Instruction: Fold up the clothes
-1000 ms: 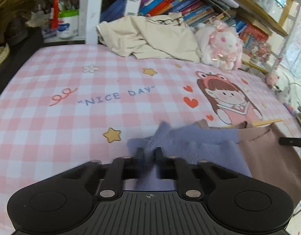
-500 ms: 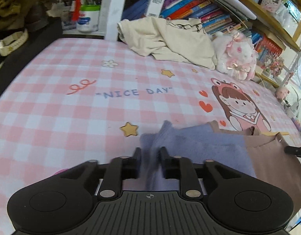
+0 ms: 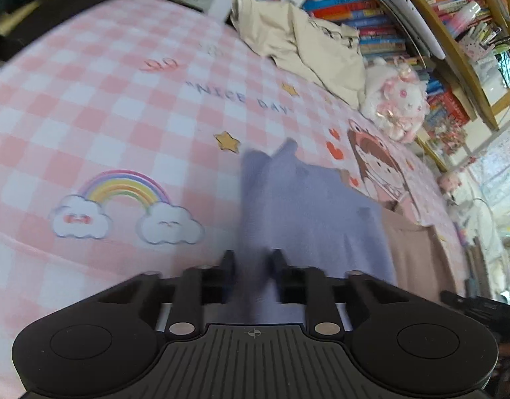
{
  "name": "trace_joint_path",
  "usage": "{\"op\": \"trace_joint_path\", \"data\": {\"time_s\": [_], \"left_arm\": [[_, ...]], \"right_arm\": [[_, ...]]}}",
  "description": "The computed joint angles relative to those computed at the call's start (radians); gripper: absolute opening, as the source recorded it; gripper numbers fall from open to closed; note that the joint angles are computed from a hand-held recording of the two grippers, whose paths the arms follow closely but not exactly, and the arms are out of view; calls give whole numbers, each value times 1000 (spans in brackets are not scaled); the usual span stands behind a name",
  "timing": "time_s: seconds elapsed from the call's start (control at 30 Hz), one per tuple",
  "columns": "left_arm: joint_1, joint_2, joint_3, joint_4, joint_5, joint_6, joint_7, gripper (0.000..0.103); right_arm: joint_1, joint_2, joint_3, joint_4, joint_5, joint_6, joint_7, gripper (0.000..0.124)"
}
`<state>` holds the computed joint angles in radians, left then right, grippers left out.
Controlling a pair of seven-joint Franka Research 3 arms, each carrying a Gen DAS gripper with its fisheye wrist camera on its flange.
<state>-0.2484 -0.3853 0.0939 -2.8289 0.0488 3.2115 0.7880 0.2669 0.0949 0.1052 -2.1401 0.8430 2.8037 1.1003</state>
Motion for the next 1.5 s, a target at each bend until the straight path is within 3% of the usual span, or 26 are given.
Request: {"op": "trace_joint_path", "data": {"time_s": [0.13, 0.27, 0.47, 0.63, 0.73, 0.87, 0.93, 1.07, 1.1, 1.2, 1.27, 1.33, 1.37, 1.47, 1.5], "left_arm": [[43, 59, -28, 38, 22, 32, -2, 19], [-25, 106, 83, 90, 33, 27, 47, 19], [68, 136, 12, 129, 36, 3, 79, 19], [87, 134, -2, 111, 24, 35, 75, 20], [169, 130, -84, 93, 44, 60, 48, 24], [311, 74, -230, 74, 75, 33, -14, 24], [349, 25, -274, 44, 94, 36, -40, 25], [266, -33, -205, -8, 108, 27, -60, 25], [234, -39, -176, -15, 109, 19, -57, 25], [191, -43, -142, -28, 121, 16, -39, 21], [196, -43, -150, -28, 127, 9, -34, 18], [169, -40, -118, -33, 110, 16, -42, 18], [160, -39, -109, -35, 105, 20, -45, 18], [163, -38, -113, -32, 108, 16, -40, 18], [157, -37, -106, -32, 107, 16, -37, 18]], "right_arm": [[5, 34, 5, 37, -1, 12, 29, 17], [2, 90, 14, 104, -21, 4, 60, 16], [12, 151, 26, 177, -113, 18, 113, 16], [-3, 180, 50, 205, -119, 36, 98, 17], [-19, 180, 68, 200, -87, 48, 62, 22], [-27, 144, 87, 153, -36, 101, -21, 25], [-19, 116, 81, 118, -34, 125, -39, 30], [5, 54, 48, 36, -82, 138, -1, 30], [-2, 42, 54, 23, -47, 137, -25, 30], [-21, 19, 81, 5, 150, 151, -203, 13], [-22, 4, 85, 13, 291, 149, -322, 11], [-9, -6, 66, 20, 356, 134, -343, 11], [0, -5, 53, 20, 336, 130, -309, 11], [38, 25, 11, 3, 73, 147, -93, 11], [36, 34, 12, 2, 54, 149, -79, 11]]}}
